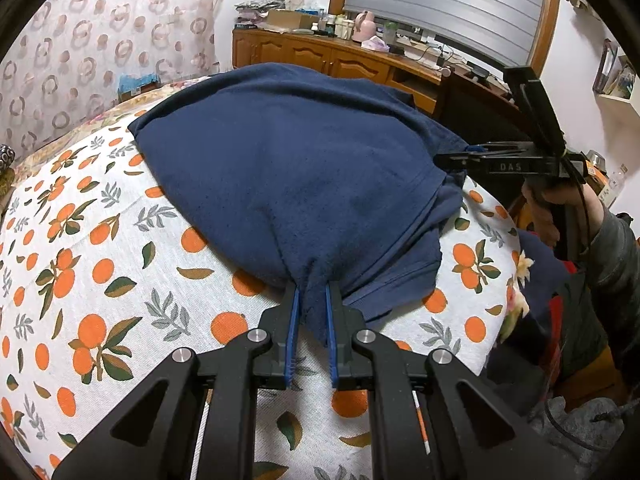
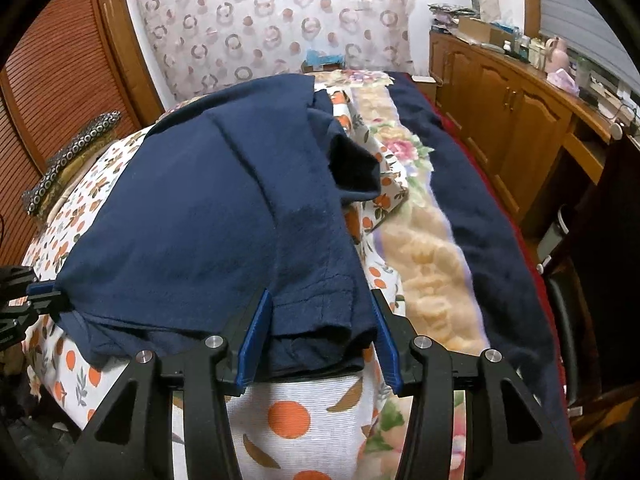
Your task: Fold small clothes
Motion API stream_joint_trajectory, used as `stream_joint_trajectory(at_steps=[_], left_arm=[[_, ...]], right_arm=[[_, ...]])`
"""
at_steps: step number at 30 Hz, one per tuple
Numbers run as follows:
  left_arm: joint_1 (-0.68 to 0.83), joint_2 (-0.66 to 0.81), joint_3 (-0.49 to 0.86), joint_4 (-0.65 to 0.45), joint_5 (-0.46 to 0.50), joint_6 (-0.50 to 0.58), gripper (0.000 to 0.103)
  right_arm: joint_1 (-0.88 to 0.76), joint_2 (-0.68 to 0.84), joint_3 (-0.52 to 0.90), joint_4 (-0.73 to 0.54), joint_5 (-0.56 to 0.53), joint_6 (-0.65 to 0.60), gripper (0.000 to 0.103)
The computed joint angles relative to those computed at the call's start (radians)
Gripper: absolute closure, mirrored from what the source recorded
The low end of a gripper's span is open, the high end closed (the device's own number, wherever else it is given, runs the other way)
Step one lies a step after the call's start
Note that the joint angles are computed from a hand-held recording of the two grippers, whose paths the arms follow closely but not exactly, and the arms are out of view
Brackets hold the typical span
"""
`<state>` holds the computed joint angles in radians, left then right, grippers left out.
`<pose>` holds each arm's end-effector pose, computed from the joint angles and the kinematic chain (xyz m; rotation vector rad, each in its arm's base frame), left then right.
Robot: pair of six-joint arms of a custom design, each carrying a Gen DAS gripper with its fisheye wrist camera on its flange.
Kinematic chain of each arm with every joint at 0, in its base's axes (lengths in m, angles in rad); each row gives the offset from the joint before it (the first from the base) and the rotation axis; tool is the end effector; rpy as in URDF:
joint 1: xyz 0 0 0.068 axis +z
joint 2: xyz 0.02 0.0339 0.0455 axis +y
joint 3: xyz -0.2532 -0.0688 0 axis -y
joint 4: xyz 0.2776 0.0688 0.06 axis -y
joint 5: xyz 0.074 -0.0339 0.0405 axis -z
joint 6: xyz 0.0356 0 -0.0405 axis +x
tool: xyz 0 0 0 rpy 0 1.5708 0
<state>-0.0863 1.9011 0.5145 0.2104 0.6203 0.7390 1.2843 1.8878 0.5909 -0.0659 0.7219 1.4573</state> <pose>0.2488 -0.0423 -0.0040 1.1553 2.2375 -0.6018 0.0939 0.2356 0.0045 0.3009 2.3776 0.0654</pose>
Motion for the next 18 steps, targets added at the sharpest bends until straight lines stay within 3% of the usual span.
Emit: stream_joint_trajectory(at_steps=[5,7,11,14,18], left_arm=[[0.011,0.012,0.018,-0.024,0.020,0.005,0.091],[0.018,0.011,0.020,-0.030,0.034,0.011,0.091],[0.047,-0.061,0.010,-0.083,0.110,0.028,0.093],[0.070,-0.119,0.045,-0.170,0.171,0.016,0.093],[0.101,-0.158,0.142,-0.264,0.263,-0.048,0.093]], right_arm=[[0.001,0.003,0.002,-0.001,0.012,-0.018,0.061],[0.008,-0.001,-0.005,0.018,0.017,-0.043,0.086],[0.049,-0.011,0.039,-0.079,0.095,-0.038,0.090],[0.070,-0.112,0.008,-0.115,0.169,-0.044,0.091],[0.034,-0.274,-0.048,-0.089,0.224,-0.165,0.091]])
